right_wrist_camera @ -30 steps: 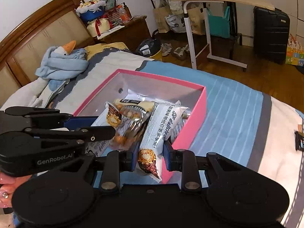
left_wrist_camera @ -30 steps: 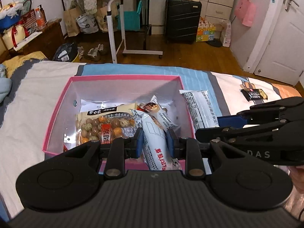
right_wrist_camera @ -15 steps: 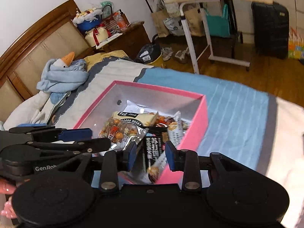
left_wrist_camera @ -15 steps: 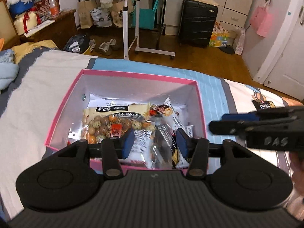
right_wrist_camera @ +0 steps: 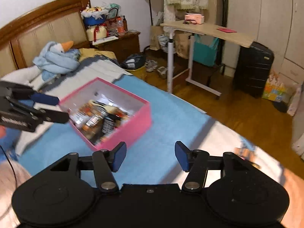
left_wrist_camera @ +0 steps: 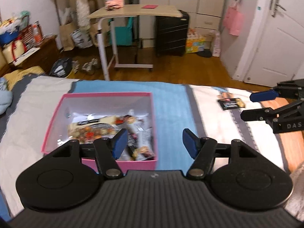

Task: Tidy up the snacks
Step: 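Move the left gripper to the black NB cracker pack on the bed, then close the left gripper on the edge of the NB cracker pack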

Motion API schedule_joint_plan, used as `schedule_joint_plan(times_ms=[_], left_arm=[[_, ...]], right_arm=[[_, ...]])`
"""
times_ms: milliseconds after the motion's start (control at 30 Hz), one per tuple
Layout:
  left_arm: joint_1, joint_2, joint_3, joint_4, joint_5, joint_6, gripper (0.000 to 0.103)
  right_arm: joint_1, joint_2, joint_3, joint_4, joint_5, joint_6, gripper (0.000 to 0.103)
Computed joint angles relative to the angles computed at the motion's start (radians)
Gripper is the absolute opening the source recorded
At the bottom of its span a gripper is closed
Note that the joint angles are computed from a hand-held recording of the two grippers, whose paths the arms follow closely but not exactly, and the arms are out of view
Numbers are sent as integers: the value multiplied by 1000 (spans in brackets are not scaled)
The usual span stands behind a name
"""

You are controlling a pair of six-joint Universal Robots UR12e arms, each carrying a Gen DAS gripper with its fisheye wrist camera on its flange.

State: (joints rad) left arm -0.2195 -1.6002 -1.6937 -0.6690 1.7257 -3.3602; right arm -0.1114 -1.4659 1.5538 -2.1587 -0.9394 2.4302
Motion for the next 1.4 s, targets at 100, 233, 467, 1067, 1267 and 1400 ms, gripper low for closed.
schedule_joint_plan(times_ms=[100, 233, 467, 1067, 1267, 1400], left_arm=[[-20, -25, 19, 18, -22, 6, 66], [-34, -66, 42, 49, -69, -3, 71], [-47, -176, 122, 57, -137, -16, 77], [-57, -484, 325, 169, -271, -2, 77], [-74, -583, 423, 189, -269, -103, 75], [-82, -634, 482, 142, -285, -120, 67]], right_arm=[[-42, 14, -11, 11, 23, -9, 66], [-89, 47, -29, 0, 70, 1, 73], [-119, 125, -46, -111, 44, 88, 87], [-95, 312, -110, -177, -138, 42, 89], [-85, 345, -93, -264, -159, 86, 88], [-86, 346, -73, -283, -174, 48, 89]])
